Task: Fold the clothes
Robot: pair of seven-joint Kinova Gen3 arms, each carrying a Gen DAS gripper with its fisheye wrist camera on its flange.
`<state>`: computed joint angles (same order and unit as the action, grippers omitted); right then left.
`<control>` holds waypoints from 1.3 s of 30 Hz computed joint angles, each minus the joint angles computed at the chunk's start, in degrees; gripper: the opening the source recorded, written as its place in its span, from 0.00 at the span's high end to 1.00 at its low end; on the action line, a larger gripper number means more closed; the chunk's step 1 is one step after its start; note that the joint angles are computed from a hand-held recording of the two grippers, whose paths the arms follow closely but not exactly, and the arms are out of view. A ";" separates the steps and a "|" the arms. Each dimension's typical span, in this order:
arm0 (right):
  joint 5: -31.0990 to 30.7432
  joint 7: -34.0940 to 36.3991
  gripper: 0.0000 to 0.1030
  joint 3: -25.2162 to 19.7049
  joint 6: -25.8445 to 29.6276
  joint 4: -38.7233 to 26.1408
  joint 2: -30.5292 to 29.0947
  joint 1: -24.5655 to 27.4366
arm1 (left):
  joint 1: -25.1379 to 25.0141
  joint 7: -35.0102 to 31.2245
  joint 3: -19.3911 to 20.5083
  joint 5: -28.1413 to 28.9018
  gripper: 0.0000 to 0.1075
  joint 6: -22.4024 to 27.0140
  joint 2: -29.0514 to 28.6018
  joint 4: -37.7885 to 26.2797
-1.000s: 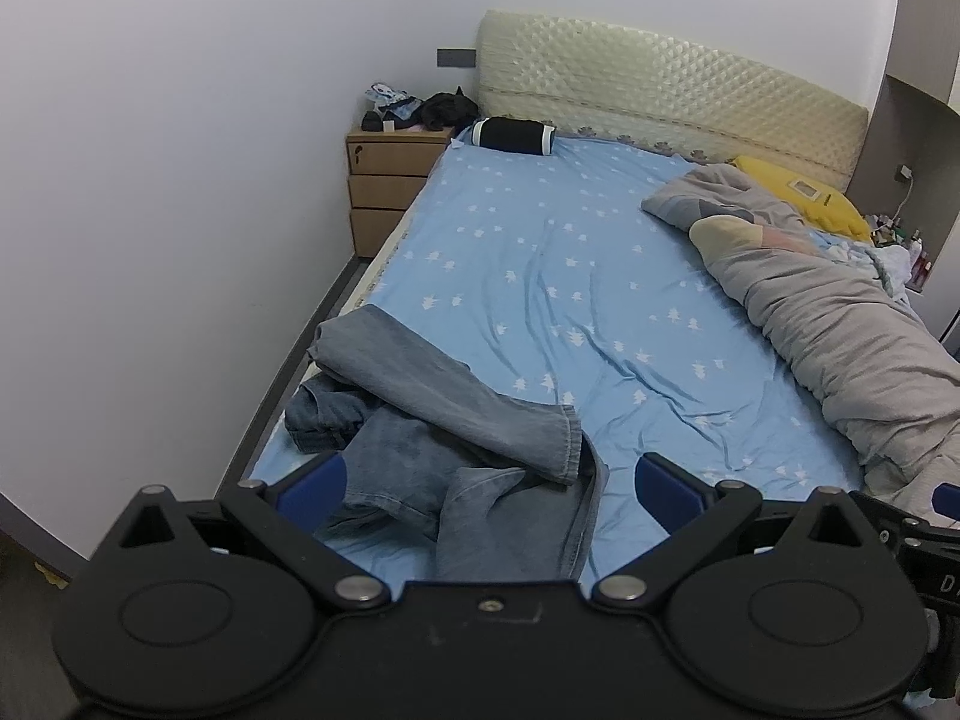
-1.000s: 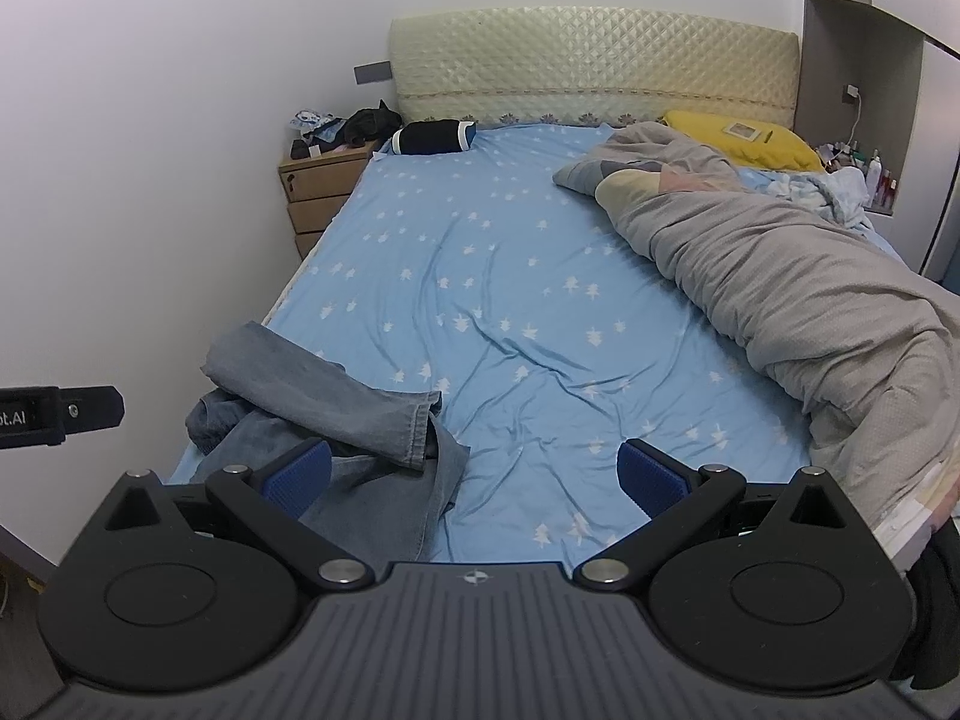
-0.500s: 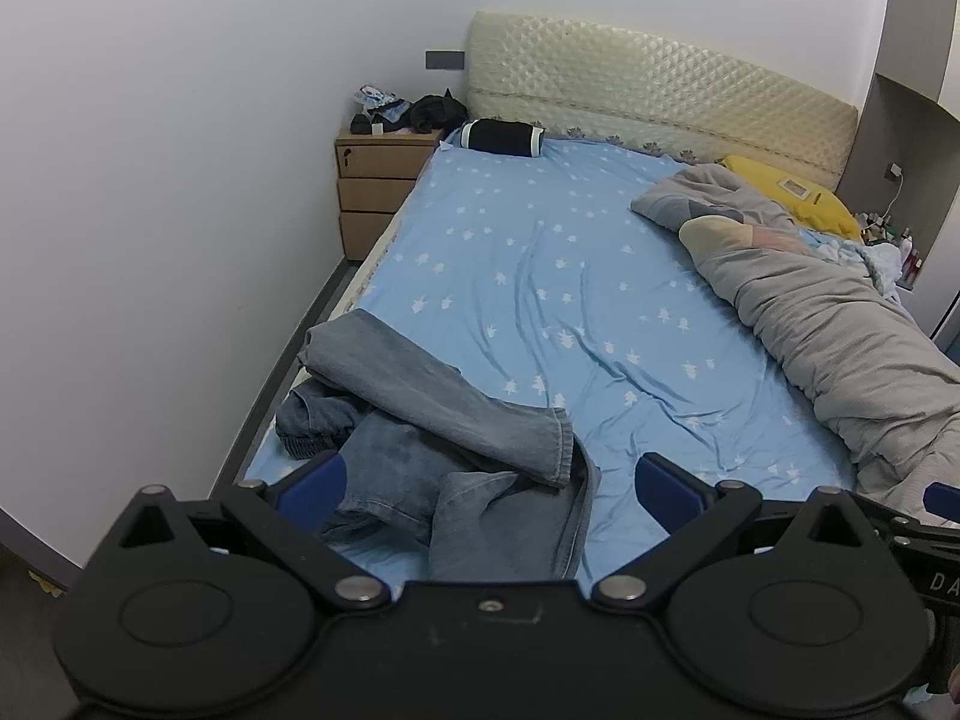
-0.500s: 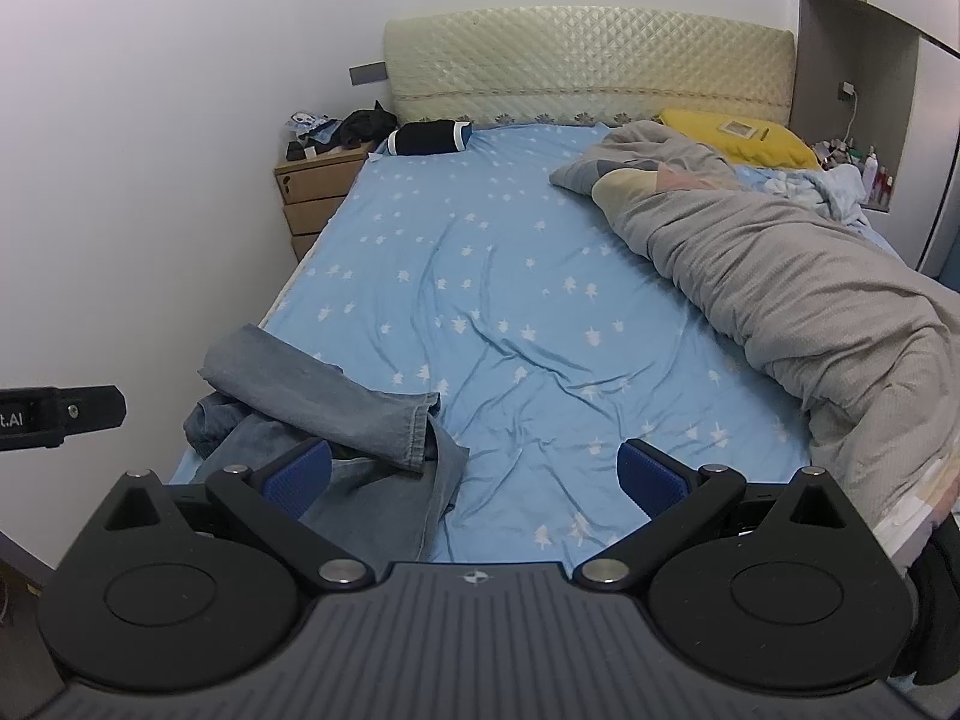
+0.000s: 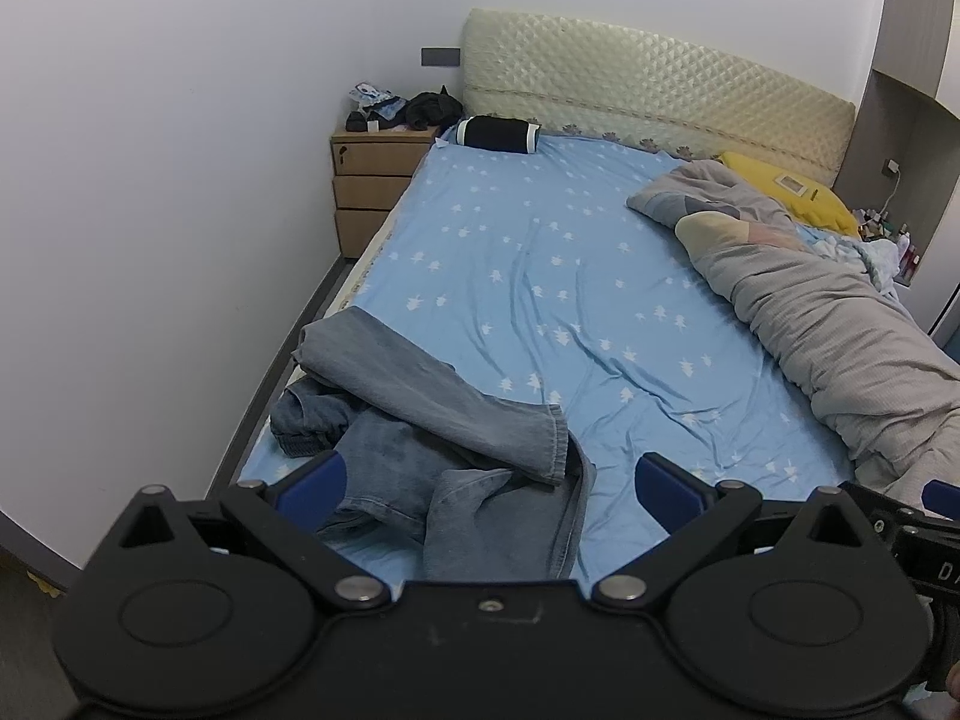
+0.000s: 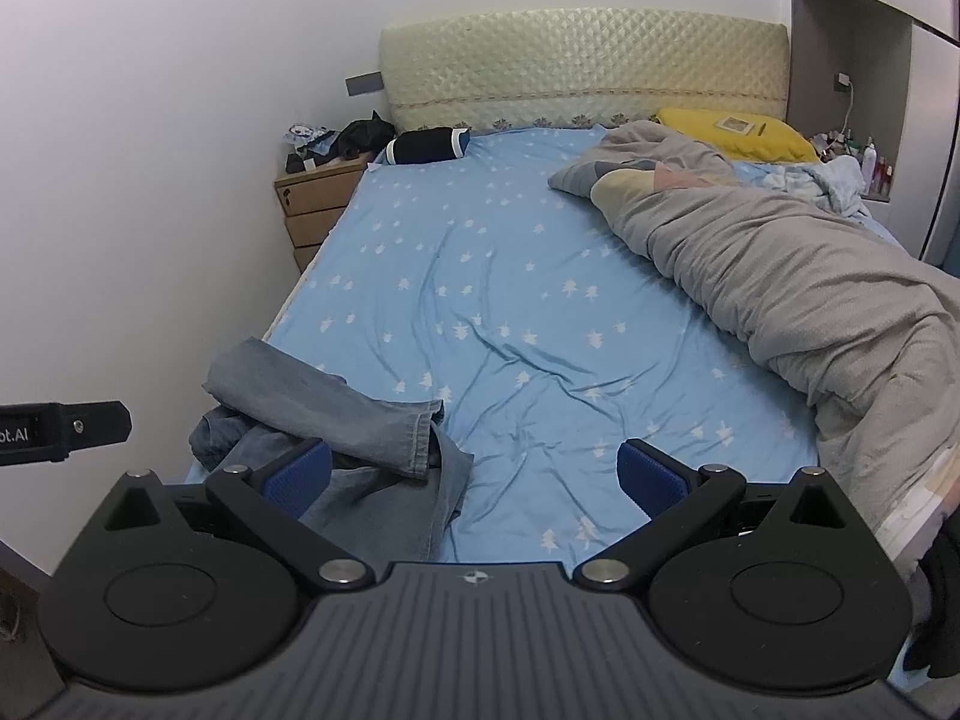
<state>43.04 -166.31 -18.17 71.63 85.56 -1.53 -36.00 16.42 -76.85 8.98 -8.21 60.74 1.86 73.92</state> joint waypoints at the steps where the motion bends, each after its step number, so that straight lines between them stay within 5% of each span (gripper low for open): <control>1: 0.30 -0.24 0.00 -0.05 0.08 0.11 -0.05 -0.03 | -0.02 -0.04 -0.02 0.05 0.04 -0.09 -0.06 0.13; 17: 3.08 -4.19 0.01 -1.12 0.17 2.10 -0.40 -0.98 | 2.25 3.94 0.95 -3.33 0.04 1.42 0.70 -0.68; 39: -8.90 4.97 0.07 -0.34 -14.86 9.98 -9.12 10.36 | 8.02 18.47 1.39 -10.59 0.04 8.89 3.87 -5.70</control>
